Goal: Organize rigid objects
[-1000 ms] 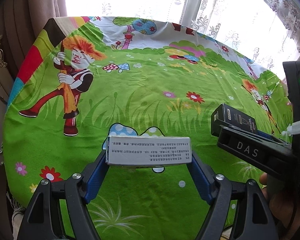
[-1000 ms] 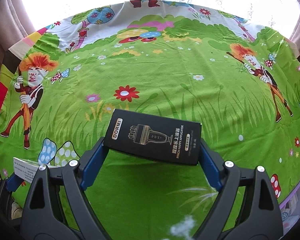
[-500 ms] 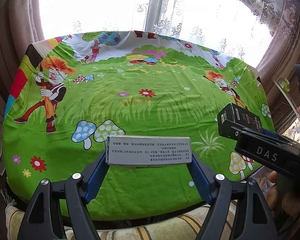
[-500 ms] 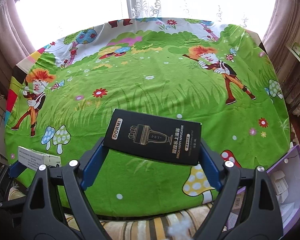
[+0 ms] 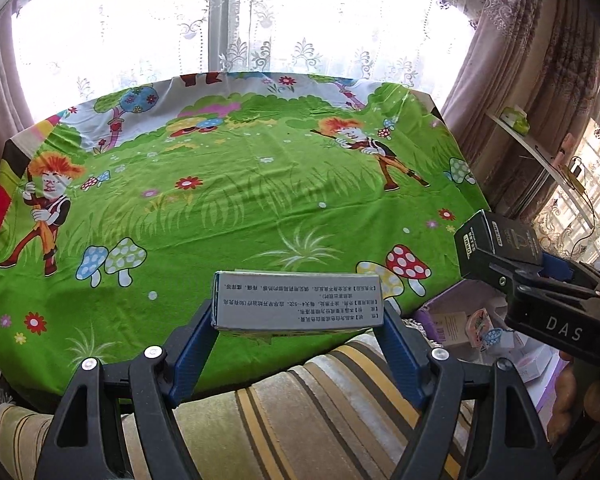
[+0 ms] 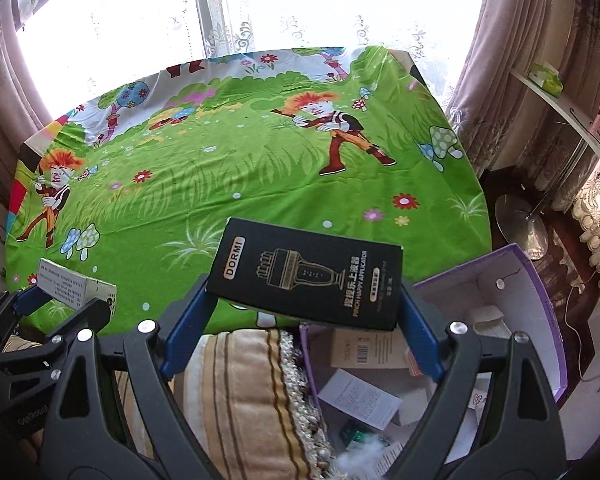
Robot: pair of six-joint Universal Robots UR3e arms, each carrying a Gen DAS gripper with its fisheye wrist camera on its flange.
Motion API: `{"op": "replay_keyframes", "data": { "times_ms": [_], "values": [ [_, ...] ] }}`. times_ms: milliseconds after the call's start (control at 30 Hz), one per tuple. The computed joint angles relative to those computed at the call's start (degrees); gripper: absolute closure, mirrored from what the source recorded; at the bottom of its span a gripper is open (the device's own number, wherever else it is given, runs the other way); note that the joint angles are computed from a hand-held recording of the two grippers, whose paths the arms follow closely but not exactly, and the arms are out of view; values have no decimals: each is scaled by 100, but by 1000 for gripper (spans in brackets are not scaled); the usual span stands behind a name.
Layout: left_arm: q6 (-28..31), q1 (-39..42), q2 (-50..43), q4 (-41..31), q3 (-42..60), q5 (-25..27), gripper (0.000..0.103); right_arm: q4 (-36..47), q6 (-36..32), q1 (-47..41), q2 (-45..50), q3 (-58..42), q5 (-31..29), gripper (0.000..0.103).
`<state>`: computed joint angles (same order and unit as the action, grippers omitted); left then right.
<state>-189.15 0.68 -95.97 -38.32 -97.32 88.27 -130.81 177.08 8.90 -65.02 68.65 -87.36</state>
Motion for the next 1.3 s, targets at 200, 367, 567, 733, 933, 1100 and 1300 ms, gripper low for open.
{"op": "replay_keyframes", "data": {
  "times_ms": [200, 367, 567, 733, 933, 1100, 1300],
  "values": [
    [-170, -706, -476, -214, 664, 195, 25, -430, -346, -633, -803, 1085, 30, 14],
    [-228, -1230, -1017, -462, 1413, 378, 25, -689, -573, -1165, -1259, 1757, 100, 14],
    [-278, -1722, -1660, -880, 2373, 495, 25, -891, -773, -1817, -1564, 2279, 241, 14],
    [-300, -2057, -2293, -1335, 3314, 527, 24, -1050, -918, -2323, -1766, 2653, 388, 14],
    [-419, -2264, -2923, -1723, 4246, 451, 21, -1046, -1045, -2730, -1770, 2802, 550, 13],
    [-384, -2344, -3196, -1966, 4655, 436, 16, -974, -1052, -2861, -1787, 2874, 620, 9],
    [-479, -2396, -2878, -1772, 4224, 621, 6, -833, -1127, -2902, -2071, 3015, 704, 5]
  ]
}}
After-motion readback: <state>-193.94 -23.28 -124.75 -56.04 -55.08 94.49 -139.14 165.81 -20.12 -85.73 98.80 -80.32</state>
